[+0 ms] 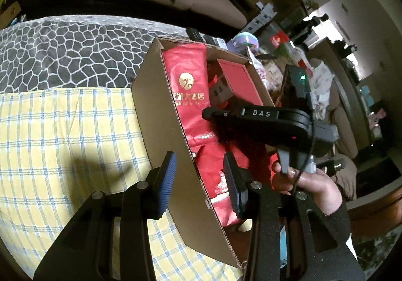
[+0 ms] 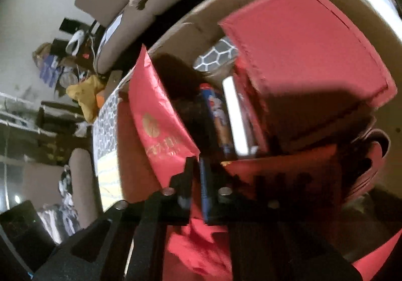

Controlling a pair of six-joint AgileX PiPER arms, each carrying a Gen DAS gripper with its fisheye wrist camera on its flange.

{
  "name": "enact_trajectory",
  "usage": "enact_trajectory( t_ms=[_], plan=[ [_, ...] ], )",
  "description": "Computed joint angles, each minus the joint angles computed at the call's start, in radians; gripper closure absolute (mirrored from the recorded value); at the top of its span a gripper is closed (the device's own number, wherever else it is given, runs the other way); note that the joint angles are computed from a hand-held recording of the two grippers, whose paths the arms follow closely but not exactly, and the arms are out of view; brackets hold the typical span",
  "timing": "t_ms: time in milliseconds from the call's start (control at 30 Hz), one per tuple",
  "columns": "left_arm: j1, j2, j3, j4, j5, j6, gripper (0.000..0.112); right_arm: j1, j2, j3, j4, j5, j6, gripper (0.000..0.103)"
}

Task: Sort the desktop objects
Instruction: 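Lower the packet into the box beside the tote bag with both grippers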

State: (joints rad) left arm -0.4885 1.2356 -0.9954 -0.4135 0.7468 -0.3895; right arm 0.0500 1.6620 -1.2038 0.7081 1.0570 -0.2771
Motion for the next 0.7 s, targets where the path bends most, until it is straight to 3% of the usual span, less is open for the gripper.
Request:
enact_trajectory(
  t_ms=[267,367,433,467,700],
  plan=[
    [-0.015,-0.005,-0.002,0.024,0.012,-0.029,0.073,0.17,-0.037,-0.063,-0.326,-0.06,0.201,0.101],
    [-0.026,-0.018,-0.002,0.038,0.016,-0.052,0.072,0.204,-0.076,-0.072,-0.393,-0.069,0.242,0.089],
    [-0.045,-0.029,-0.012,0.07,0.028,-0.087,0.065,0.202,-0.113,-0.064,-0.398,-0.064,0.233,0.055],
    [-0.054,-0.035,-0.019,0.086,0.035,-0.104,0.061,0.208,-0.134,-0.061,-0.423,-0.06,0.244,0.05],
    [-0.164,-0.079,-0.093,0.263,0.116,-0.306,0.053,0.178,-0.268,-0.034,-0.466,0.004,0.232,0.049]
  ],
)
